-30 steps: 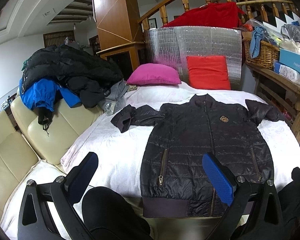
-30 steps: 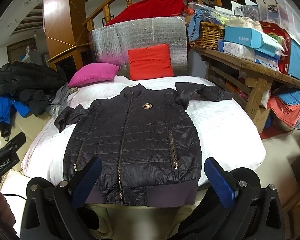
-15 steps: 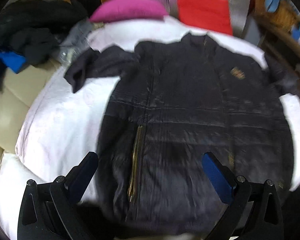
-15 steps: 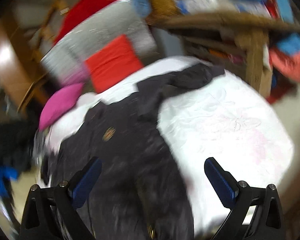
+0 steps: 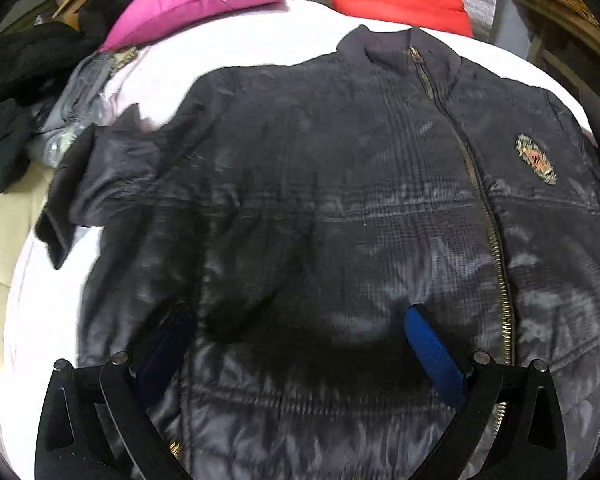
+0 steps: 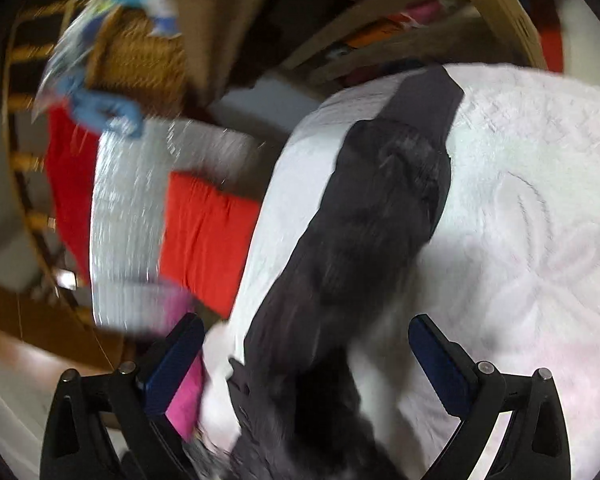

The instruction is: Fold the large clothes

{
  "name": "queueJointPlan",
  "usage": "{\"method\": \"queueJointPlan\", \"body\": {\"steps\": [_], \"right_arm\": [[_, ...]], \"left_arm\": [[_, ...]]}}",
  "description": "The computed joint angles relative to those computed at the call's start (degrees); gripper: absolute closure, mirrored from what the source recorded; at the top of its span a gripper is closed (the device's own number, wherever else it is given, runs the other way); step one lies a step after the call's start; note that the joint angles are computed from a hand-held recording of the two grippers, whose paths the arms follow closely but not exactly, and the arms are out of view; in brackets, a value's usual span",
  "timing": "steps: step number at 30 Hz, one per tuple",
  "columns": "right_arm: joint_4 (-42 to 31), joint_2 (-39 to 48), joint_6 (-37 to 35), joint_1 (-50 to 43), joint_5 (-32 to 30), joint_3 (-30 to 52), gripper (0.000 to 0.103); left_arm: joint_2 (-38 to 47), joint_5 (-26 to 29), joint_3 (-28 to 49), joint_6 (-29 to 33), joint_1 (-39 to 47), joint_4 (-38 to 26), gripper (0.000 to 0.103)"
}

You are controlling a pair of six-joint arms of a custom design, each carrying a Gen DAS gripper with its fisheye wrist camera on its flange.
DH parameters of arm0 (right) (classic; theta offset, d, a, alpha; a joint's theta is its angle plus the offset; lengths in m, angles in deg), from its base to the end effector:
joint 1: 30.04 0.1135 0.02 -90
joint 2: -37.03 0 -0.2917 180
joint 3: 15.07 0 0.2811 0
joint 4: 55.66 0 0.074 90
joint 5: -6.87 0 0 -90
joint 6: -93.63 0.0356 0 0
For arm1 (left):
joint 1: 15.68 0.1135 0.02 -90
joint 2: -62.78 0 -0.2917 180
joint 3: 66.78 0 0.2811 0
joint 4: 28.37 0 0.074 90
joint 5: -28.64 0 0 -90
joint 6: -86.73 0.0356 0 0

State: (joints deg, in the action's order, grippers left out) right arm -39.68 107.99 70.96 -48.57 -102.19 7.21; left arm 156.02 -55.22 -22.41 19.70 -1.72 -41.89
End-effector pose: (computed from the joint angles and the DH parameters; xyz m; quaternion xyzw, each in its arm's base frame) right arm 0.1943 -0.0529 0.1200 0.5313 0.6877 0.3276 0.3706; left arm 0.2650 0.0619 0.0961 0.0889 0.9657 0.0261 0.2425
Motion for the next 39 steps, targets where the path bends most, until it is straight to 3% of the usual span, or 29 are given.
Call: {"method": "queueJointPlan", "body": {"steps": [4, 6, 8, 10, 11, 13, 16, 18, 21, 25, 28, 30, 34, 39], "right_arm": [[10.10, 15.43, 2.32, -4.04, -3.06, 2.91, 0.000], [12.31, 19.07, 2.37, -5.26, -4.20, 4.61, 0.000], [12.43, 22.56, 1.90, -5.56, -3.63, 7.04, 0.009], [9.96, 26.17, 0.29, -5.99, -3.39, 10.14, 0.029], [8.72, 27.37, -0.24, -5.99, -3.26, 11.31, 0.034], [8.79, 29.14, -1.02, -5.44, -1.88, 12.27, 0.061], [4.93, 26.93, -4.66, -3.12, 2.58, 13.80, 0.076], [2.37, 22.25, -7.34, -0.56, 6.58, 14.52, 0.081], [-2.69, 13.88, -10.59, 5.13, 13.30, 14.96, 0.081], [-10.72, 3.86, -15.40, 19.78, 23.15, 18.31, 0.081], [-12.37, 2.10, -18.57, 32.25, 28.99, 21.23, 0.081], [-11.63, 5.28, -19.89, 39.60, 30.95, 24.34, 0.081], [-10.51, 16.64, -17.45, 51.27, 29.80, 30.96, 0.081], [-8.52, 30.53, -7.09, 54.98, 16.28, 34.59, 0.079]], "left_arm": [[1.62, 2.03, -1.52, -0.35, 1.44, 3.40, 0.000], [2.55, 3.27, -1.74, 0.48, 3.05, 4.38, 0.000], [3.02, 5.10, -2.47, 1.07, 5.02, 5.76, 0.000], [5.30, 3.85, -0.54, 3.01, 6.28, 6.12, 0.000], [4.96, 3.63, -0.51, 3.02, 6.38, 5.46, 0.000], [3.96, 3.97, -0.52, 3.22, 6.93, 3.66, 0.000], [5.20, 2.35, 3.14, 3.78, 6.56, -0.60, 0.000], [4.73, 0.95, 4.19, 4.19, 5.45, -1.55, 0.000], [0.98, -1.07, 3.21, 5.04, 4.01, 0.66, 0.000], [-3.72, 1.43, 4.88, 5.33, 6.49, -0.98, 0.000], [-4.35, 2.70, 7.76, 3.70, 9.32, -1.58, 0.000], [-4.06, 3.19, 8.96, 2.22, 10.66, -0.67, 0.000], [-3.10, 4.01, 10.56, -0.19, 13.30, 1.60, 0.000], [-1.91, 6.14, 11.12, 0.76, 15.85, 0.69, 0.000]]}}
